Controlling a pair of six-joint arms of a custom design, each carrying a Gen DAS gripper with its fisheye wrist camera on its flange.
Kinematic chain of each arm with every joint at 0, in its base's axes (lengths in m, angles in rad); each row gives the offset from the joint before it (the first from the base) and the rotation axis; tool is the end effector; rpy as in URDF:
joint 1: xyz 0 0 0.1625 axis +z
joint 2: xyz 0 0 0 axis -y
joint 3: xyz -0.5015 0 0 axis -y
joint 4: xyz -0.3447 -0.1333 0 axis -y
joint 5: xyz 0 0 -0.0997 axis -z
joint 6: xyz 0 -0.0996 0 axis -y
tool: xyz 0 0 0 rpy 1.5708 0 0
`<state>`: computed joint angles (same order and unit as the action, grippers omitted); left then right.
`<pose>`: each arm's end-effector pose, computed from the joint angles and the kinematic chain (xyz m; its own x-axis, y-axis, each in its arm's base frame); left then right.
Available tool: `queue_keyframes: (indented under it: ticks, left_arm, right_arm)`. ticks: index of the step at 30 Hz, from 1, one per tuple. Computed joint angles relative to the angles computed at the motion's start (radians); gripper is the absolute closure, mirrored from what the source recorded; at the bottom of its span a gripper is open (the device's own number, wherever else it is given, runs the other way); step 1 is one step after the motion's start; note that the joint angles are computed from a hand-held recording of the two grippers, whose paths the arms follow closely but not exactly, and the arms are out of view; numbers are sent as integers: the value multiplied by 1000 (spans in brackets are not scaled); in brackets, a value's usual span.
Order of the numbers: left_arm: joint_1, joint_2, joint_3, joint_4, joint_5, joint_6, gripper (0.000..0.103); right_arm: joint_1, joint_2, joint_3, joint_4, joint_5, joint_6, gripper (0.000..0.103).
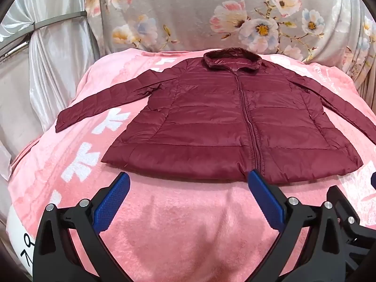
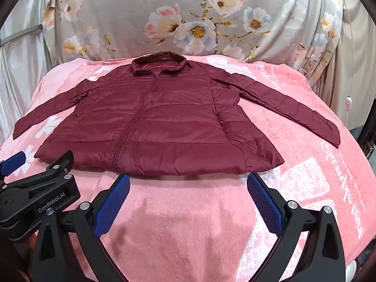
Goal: Fold large clothes
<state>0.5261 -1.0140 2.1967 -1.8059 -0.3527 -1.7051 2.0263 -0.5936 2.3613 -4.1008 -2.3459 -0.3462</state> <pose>-0.2543 -0.4099 0.1681 -0.5652 -0.3817 -0.7314 0.4136 0.6360 -0.6515 0.2637 -0.3937 0.1224 -0.6955 -0.1078 0.7104 -0.5891 0.6516 -0.4779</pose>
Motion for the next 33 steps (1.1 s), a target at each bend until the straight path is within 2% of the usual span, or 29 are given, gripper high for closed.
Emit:
queue_keyframes:
  ticks: [33]
  left_arm:
    - [-14, -10, 11, -3, -7, -5, 5]
  right_arm:
    - [10, -10, 9, 20, -6, 26, 5]
